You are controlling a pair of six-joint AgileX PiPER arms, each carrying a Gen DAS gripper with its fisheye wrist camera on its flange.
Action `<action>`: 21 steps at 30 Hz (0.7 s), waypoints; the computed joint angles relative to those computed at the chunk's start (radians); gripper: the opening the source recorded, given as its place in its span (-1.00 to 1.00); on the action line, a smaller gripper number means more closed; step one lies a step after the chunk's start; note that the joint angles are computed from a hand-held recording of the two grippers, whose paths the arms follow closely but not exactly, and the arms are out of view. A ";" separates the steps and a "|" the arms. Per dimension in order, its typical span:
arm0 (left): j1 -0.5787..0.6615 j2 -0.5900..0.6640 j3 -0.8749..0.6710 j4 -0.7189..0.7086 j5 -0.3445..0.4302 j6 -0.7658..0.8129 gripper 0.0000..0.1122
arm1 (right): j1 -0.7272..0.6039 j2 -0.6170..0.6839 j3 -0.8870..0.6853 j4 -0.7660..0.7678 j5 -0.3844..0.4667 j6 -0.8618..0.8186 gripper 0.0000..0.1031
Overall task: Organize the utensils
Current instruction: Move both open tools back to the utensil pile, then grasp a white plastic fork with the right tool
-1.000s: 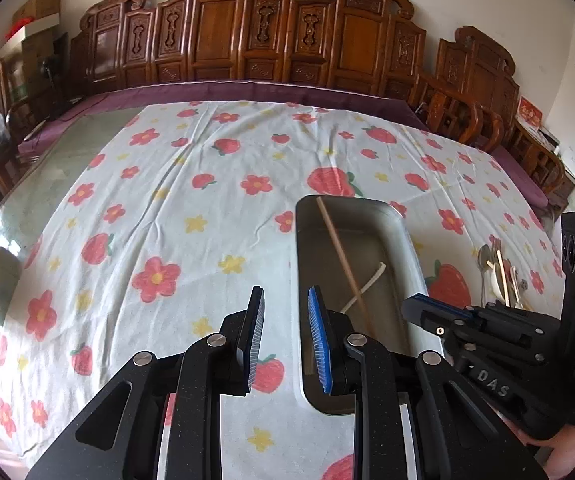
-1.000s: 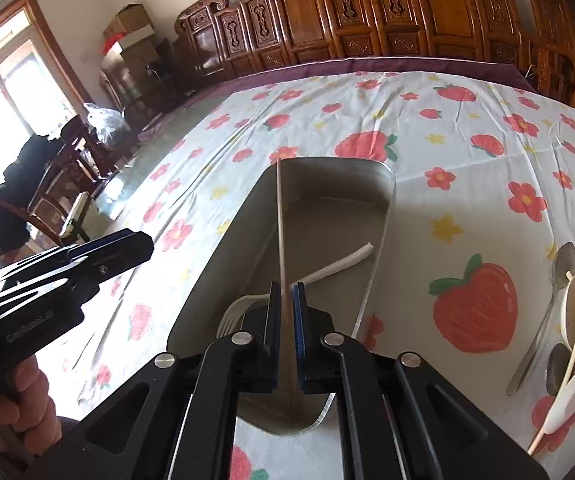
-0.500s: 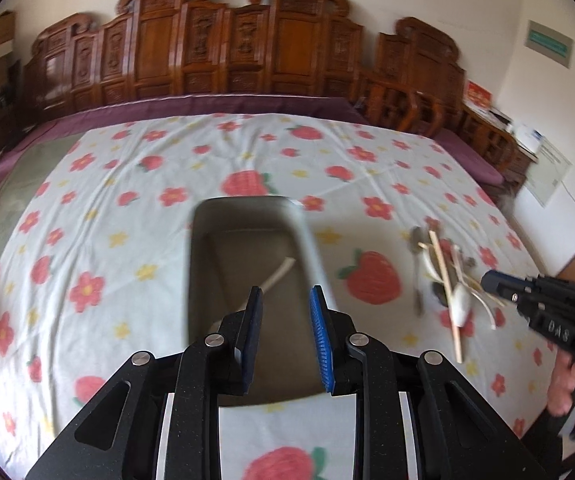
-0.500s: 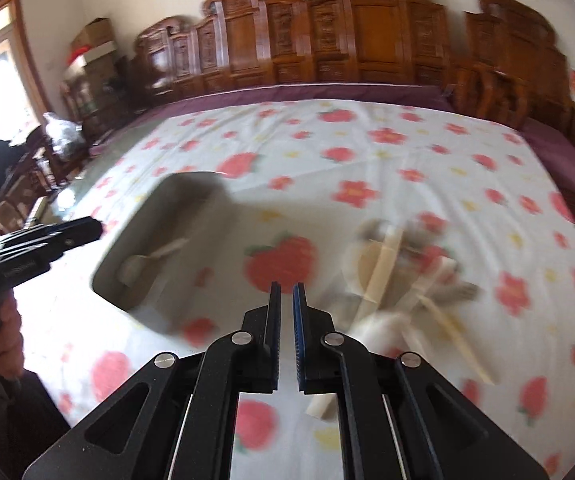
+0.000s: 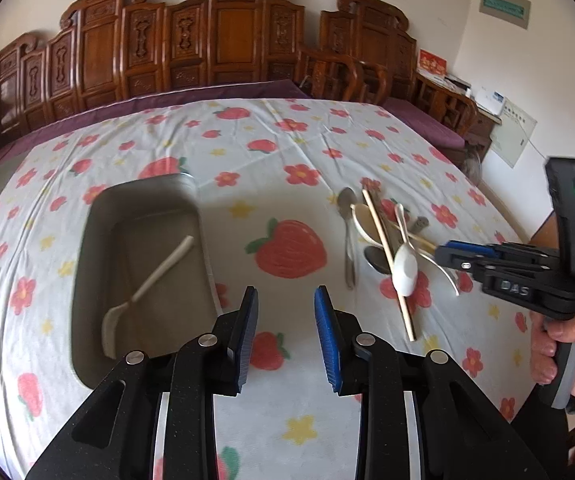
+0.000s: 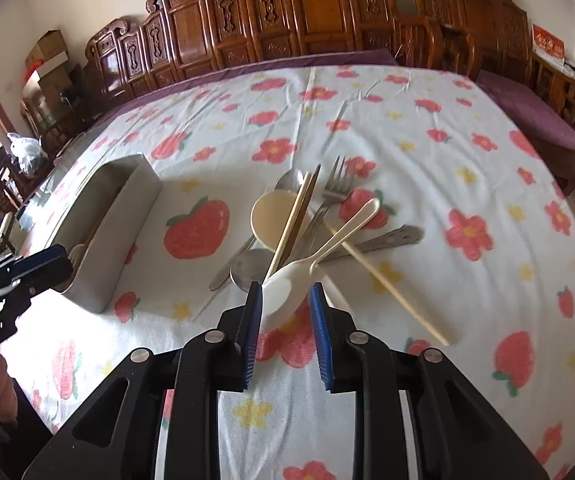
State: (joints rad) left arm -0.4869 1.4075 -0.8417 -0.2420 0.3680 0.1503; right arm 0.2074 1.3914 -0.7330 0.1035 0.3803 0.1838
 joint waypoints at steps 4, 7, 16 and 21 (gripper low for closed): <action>-0.043 0.020 0.015 0.001 -0.040 -0.010 -0.51 | 0.007 0.047 -0.001 0.016 -0.027 0.017 -0.32; -0.074 0.042 0.021 0.043 -0.066 -0.054 -0.50 | -0.019 0.084 -0.001 0.140 -0.044 -0.086 -0.21; -0.105 0.127 0.013 0.090 -0.106 -0.112 -0.50 | -0.064 0.167 -0.023 0.438 -0.057 -0.343 -0.13; -0.117 0.148 0.013 0.098 -0.111 -0.122 -0.50 | -0.076 0.164 -0.021 0.492 -0.043 -0.404 -0.25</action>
